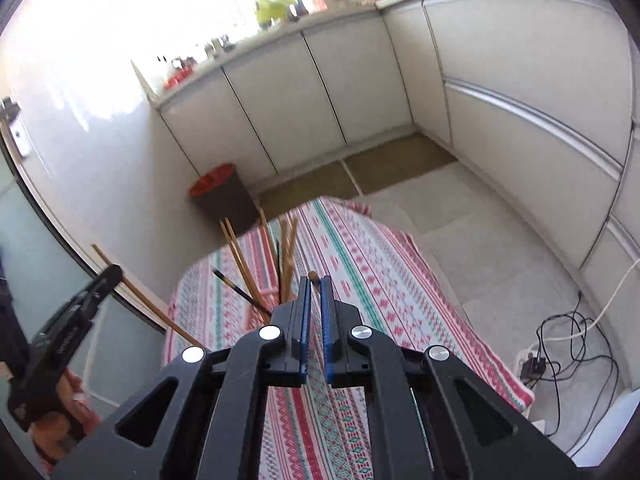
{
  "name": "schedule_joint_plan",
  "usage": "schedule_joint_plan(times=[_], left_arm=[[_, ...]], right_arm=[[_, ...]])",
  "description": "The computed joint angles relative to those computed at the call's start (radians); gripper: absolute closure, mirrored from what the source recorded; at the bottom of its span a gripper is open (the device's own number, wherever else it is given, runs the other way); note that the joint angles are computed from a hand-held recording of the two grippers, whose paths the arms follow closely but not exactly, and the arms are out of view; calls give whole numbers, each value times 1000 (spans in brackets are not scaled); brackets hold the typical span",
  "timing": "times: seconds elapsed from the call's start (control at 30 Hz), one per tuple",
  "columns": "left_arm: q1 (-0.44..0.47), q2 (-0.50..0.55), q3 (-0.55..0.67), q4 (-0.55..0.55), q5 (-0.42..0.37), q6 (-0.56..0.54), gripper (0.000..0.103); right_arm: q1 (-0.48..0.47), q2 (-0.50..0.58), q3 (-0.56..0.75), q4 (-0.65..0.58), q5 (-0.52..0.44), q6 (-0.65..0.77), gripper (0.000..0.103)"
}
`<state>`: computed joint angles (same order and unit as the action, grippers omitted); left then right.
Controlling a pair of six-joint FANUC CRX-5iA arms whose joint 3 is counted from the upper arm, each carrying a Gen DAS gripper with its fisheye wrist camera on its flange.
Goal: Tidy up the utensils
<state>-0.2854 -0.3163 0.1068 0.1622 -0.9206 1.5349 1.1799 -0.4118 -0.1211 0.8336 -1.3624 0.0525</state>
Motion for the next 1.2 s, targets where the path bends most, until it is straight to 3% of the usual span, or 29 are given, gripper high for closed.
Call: schedule_joint_plan(times=[0.37,0.57,0.7,0.8,0.87,0.9,0.93,1.03,1.2], left_arm=[[-36,101,114,-52,18,110,98],[-28,122,115,-42,21,120,98],[-20,124,110,-31,22,114,98],[-22,121,106,-32,23,112,98],[-22,114,101,-34,30,113,98],[-21,112,101,-32,34,111,98],[-19,107,99,-30,39,112,98],[-17,92,92,-29,55,111,98],[-6,76,77,-4,74,85,98]], right_arm=[[-25,6,87,124,61,58,99],[-12,14,128,101,107,101,100],[-24,33,142,95,89,114,100],[-112,58,159,-44,50,161,96],[-222,104,189,-217,5,250,59],[-278,137,207,-307,-14,325,32],[-338,193,225,-395,-57,409,30],[-445,313,210,-507,-107,504,32],[-509,431,205,-616,-140,634,42]])
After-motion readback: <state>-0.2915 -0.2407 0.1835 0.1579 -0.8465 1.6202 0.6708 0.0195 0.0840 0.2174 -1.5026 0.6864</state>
